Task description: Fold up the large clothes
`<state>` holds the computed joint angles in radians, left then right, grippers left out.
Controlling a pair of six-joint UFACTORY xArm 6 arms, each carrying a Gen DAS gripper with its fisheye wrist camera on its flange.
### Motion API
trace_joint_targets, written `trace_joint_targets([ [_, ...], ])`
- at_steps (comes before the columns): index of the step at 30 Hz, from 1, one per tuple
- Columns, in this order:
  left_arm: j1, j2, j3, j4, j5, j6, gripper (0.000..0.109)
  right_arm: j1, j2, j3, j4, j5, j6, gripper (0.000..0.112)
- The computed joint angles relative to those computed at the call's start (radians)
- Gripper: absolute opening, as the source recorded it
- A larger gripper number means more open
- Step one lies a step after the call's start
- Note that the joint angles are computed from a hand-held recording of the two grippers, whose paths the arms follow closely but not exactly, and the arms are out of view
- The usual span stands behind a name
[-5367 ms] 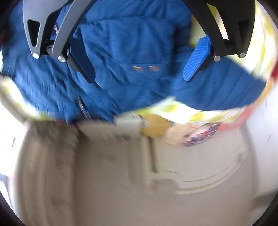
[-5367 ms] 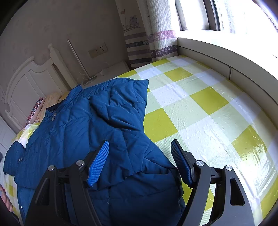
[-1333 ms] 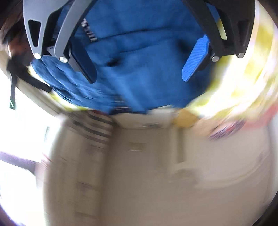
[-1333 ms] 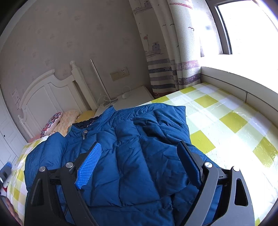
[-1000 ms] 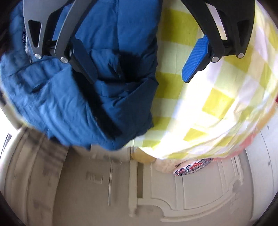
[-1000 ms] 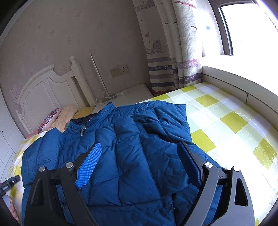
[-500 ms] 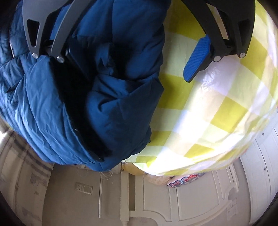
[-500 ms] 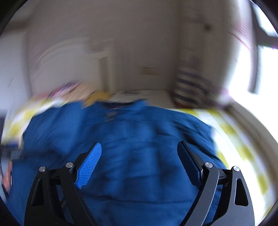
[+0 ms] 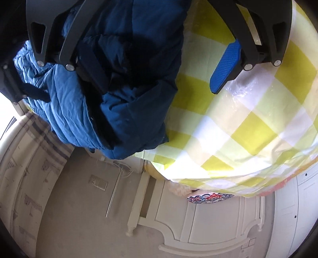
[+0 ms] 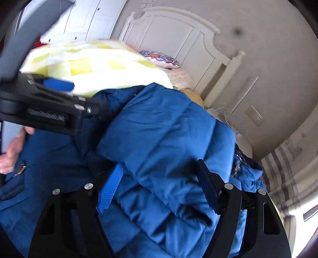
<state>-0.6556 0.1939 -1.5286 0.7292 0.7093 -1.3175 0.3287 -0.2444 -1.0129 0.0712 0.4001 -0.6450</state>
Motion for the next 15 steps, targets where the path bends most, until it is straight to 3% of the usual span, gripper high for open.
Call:
trace_joint_targets([
  [2, 0.004, -0.003, 0.004, -0.008, -0.010, -0.003, 0.101, -0.001, 0.015, -0.018, 0.042, 0.014, -0.030, 0.066],
  [4, 0.005, -0.006, 0.007, 0.002, -0.014, -0.015, 0.101, -0.011, -0.001, -0.026, 0.191, 0.054, -0.144, 0.034],
  [6, 0.001, -0.009, 0.008, 0.019, -0.010, -0.026, 0.101, -0.040, -0.027, -0.038, 0.327, 0.071, -0.195, 0.022],
  [9, -0.003, -0.005, -0.001, 0.034, -0.003, -0.023, 0.101, -0.115, -0.050, -0.078, 0.540, 0.098, -0.208, 0.018],
  [12, -0.005, 0.010, -0.020, 0.023, 0.004, -0.002, 0.101, -0.274, -0.044, -0.141, 0.757, 0.159, -0.148, 0.018],
  [14, -0.005, 0.022, -0.034, 0.003, 0.010, 0.019, 0.101, -0.413, 0.009, -0.201, 0.815, 0.257, -0.023, 0.020],
  [15, -0.006, 0.027, -0.040, -0.005, 0.014, 0.029, 0.101, -0.464, 0.041, -0.227, 0.793, 0.297, 0.049, 0.029],
])
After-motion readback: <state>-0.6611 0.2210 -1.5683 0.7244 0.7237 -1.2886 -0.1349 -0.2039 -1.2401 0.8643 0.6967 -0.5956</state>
